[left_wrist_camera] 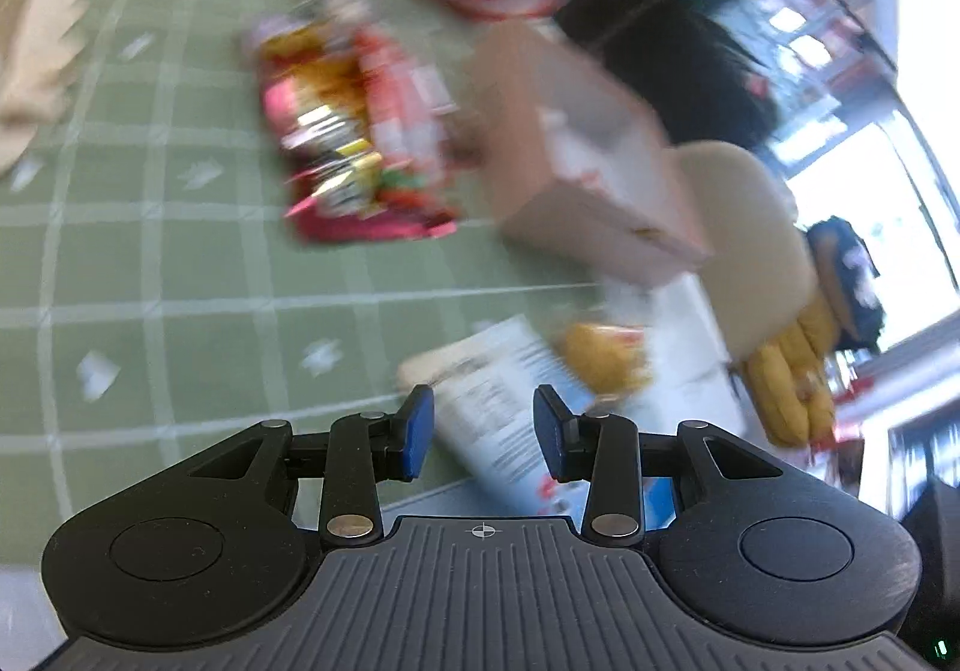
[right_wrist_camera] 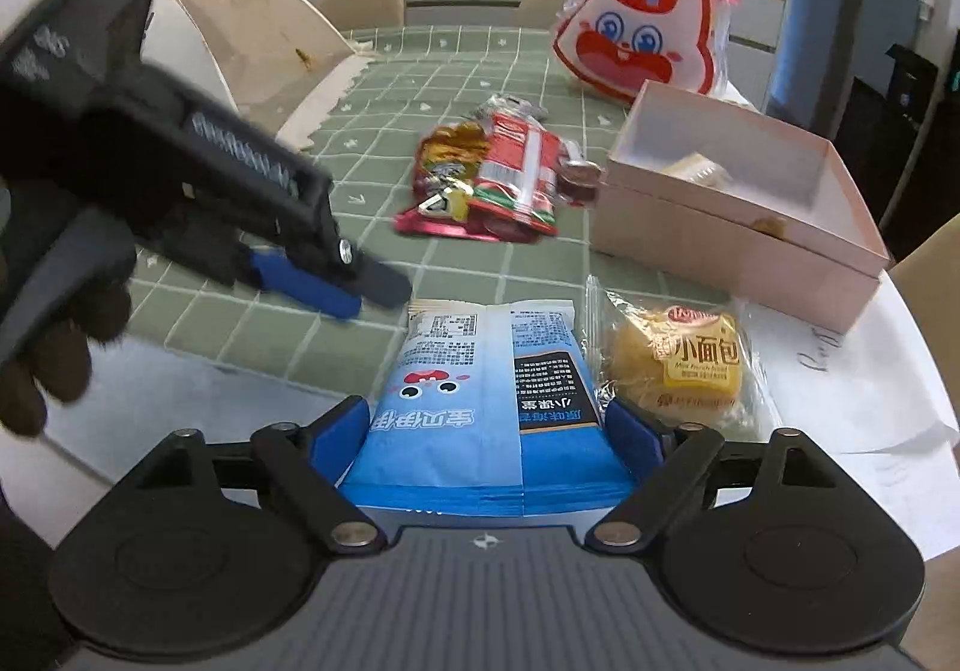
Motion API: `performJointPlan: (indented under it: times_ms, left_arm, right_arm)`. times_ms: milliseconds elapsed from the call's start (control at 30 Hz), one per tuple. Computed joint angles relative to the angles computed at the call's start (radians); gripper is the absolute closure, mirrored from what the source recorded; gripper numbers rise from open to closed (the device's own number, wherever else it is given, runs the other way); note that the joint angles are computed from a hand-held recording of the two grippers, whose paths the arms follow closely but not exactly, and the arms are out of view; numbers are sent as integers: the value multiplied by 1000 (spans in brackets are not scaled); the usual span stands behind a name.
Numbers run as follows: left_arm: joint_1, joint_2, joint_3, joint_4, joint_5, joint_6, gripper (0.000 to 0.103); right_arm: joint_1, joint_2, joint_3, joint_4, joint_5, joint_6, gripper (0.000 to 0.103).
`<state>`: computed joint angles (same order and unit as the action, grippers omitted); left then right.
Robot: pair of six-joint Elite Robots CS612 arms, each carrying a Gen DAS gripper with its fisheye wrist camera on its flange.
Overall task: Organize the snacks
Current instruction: 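Grasp the yellow bun with the left gripper while the right gripper holds the blue bag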
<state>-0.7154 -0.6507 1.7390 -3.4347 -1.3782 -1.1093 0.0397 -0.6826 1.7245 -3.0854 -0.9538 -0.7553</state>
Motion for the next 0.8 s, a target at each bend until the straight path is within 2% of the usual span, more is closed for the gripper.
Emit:
performJointPlan:
  times_ms: [133,233,300,400,533,600,633,700,800]
  left_arm:
    - [-7,-21,-43,99,59,194,62]
    - [3,-20,-111,169,1,422,62]
    - [12,-4,-181,251,-65,579,62]
    - [12,37,-289,380,-86,712,62]
    - [-4,99,-415,531,-62,825,62]
    - [-13,125,-466,620,-34,858,58]
    - [-16,135,-482,641,-17,860,48]
    - [-14,150,-508,664,-21,836,43]
    - [-5,170,-545,703,-28,753,34]
  right_arm:
    - [-16,-6,-24,110,19,-76,18]
    - [-28,-13,-32,178,36,-144,18]
    - [-35,-14,-39,216,40,-171,18]
    - [-42,-14,-40,243,28,-160,19]
    - [-54,-17,-16,217,8,-99,19]
    - [-60,-18,-3,192,0,-64,19]
    - [-63,-18,1,186,0,-54,19]
    - [-66,-17,11,168,-6,-33,19]
    - [-65,-15,23,150,-21,-8,19]
